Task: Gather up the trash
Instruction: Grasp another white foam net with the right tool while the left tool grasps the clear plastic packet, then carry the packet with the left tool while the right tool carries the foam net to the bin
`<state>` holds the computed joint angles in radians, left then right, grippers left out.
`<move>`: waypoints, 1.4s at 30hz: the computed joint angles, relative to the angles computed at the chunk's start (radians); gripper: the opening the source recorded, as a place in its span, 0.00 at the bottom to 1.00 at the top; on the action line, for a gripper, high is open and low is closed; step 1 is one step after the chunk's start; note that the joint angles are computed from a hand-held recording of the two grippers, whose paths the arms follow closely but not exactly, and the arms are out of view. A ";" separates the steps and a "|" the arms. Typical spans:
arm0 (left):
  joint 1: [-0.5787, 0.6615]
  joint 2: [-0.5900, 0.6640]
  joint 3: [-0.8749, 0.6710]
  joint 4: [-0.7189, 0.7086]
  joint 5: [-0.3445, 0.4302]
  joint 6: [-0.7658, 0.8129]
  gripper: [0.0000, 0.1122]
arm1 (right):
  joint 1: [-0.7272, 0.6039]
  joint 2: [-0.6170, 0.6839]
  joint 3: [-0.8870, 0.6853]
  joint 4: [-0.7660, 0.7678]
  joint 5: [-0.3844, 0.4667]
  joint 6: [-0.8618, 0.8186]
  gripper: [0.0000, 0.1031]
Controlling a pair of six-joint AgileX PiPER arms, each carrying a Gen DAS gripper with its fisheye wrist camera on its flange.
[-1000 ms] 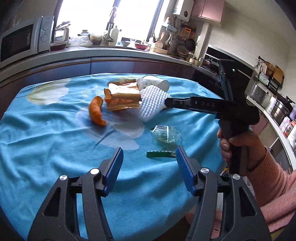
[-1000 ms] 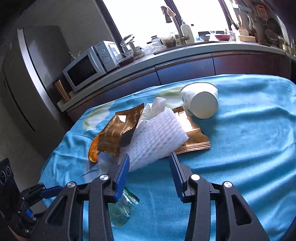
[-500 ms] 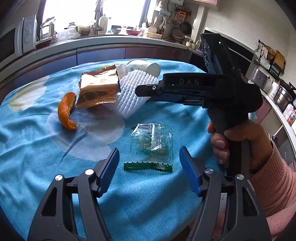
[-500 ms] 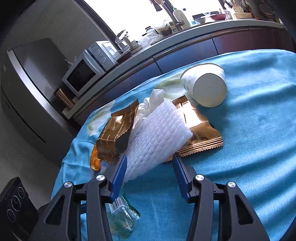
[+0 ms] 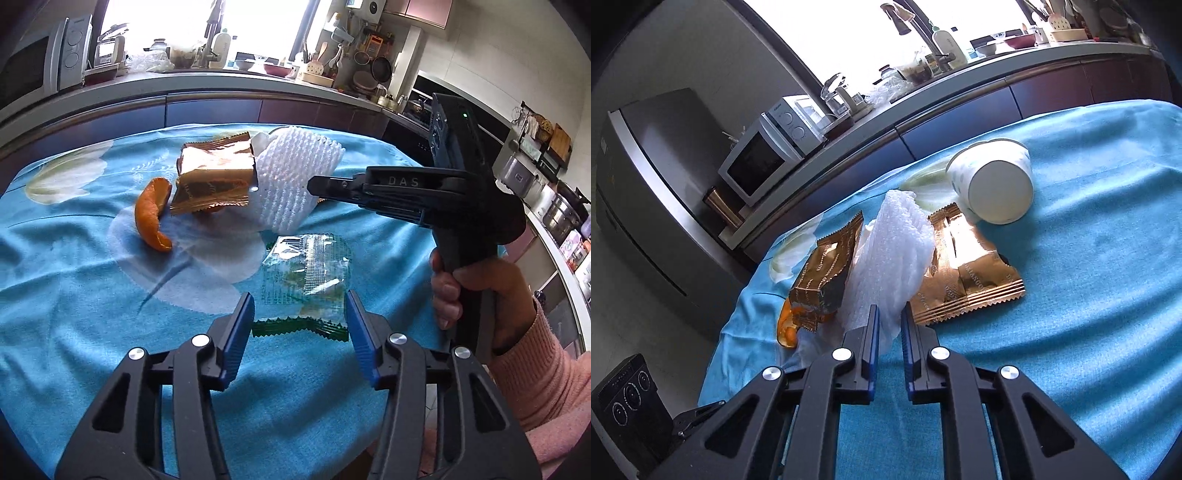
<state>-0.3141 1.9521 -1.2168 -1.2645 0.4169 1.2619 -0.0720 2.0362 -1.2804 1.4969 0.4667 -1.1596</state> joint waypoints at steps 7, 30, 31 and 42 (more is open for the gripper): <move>0.074 -0.046 0.051 -0.078 0.030 0.074 0.44 | 0.002 -0.091 0.091 0.064 -0.045 -0.104 0.10; 0.295 -0.214 0.237 -0.240 0.041 0.220 0.44 | 0.121 -0.253 0.200 0.115 -0.061 -0.271 0.10; 0.306 -0.217 0.241 -0.244 0.044 0.225 0.44 | 0.125 -0.254 0.198 0.108 -0.052 -0.265 0.10; 0.406 -0.275 0.299 -0.303 0.039 0.270 0.44 | 0.227 -0.181 0.091 0.038 0.000 -0.201 0.10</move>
<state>0.0919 1.6773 -0.9181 -1.5678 0.4558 1.5324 0.1552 1.8556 -1.1891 1.5351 0.4667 -1.3608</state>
